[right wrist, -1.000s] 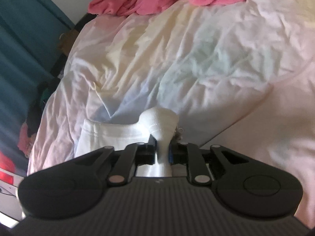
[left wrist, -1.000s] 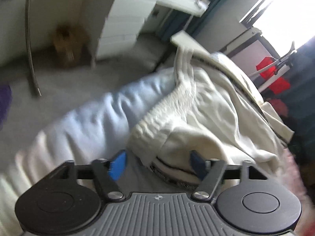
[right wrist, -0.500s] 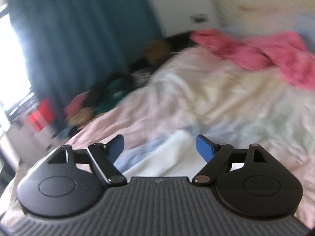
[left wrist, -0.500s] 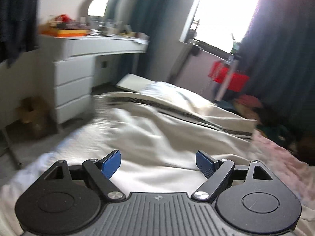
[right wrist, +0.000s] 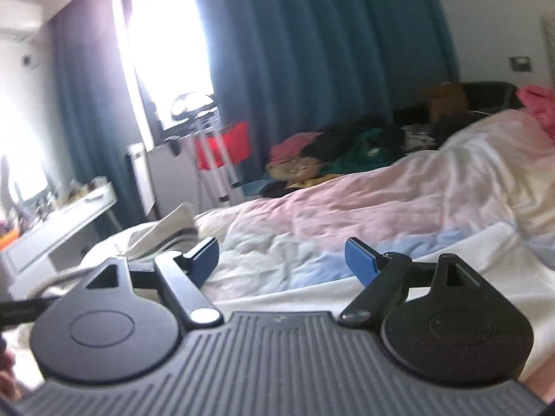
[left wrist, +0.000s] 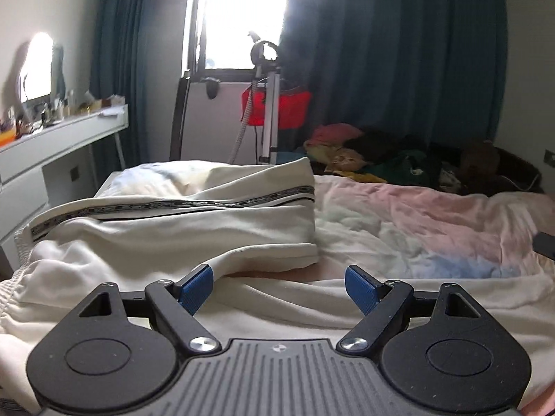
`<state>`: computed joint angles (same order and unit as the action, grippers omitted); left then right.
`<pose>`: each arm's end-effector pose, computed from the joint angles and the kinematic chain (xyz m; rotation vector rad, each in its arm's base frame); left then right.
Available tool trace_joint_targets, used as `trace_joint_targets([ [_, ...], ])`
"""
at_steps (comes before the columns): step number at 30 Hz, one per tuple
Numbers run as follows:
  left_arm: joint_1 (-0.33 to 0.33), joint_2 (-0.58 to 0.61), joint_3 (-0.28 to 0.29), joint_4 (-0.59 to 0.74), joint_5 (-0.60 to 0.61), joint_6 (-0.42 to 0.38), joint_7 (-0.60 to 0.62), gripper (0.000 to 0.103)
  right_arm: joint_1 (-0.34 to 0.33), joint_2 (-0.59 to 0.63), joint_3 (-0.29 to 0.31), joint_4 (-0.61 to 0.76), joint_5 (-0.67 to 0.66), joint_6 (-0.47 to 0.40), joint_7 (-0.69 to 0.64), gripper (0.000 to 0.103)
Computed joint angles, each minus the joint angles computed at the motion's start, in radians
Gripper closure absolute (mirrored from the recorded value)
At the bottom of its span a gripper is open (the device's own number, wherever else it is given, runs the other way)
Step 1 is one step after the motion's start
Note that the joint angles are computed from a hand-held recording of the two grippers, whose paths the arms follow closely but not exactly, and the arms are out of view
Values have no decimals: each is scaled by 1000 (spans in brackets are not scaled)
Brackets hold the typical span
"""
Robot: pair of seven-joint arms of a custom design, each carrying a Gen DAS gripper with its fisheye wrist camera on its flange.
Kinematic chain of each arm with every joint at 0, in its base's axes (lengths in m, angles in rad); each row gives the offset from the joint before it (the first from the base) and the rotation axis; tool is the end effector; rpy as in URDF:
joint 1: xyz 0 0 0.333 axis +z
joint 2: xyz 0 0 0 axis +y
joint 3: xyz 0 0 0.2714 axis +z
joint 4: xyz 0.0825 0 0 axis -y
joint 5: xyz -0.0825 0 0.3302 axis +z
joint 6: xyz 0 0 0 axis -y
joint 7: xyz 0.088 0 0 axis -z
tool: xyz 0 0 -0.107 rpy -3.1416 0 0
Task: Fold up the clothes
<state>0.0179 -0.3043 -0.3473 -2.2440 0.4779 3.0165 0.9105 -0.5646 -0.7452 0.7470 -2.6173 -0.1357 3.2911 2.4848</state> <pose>0.4308 -0.2029 0.5807 -1.4638 1.7115 -1.0641 0.3727 0.1411 0.5507 -1.1006 1.6219 -0.9393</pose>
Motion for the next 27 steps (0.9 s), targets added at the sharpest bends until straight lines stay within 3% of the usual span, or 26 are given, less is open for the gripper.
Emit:
trace_joint_targets([
  [2,45,5,-35,-21,47,41,-45,18,-31,20,37,21,-4,15,-1,21],
  [7,257,29,-198,-34,245,116,-211,18,-137,64,145,79,9,40,8,21],
  [10,308,33,-233,-26,342,121,-260,18,-183,91,196,111,9,36,10,21],
  [13,317,42,-238,-16,410,122,-306,18,-201,106,223,130,-5,25,2,21],
  [18,245,86,-181,1,446,78,-341,18,-182,108,213,137,-18,-10,15,21],
  [22,264,204,-231,115,655,-2,-467,18,-165,78,196,131,-39,-53,56,21],
  [24,237,277,-244,199,758,-94,-509,18,-158,70,184,123,-50,-60,85,21],
  [27,173,405,-231,346,906,-168,-586,15,-149,64,162,107,-60,-59,128,21],
])
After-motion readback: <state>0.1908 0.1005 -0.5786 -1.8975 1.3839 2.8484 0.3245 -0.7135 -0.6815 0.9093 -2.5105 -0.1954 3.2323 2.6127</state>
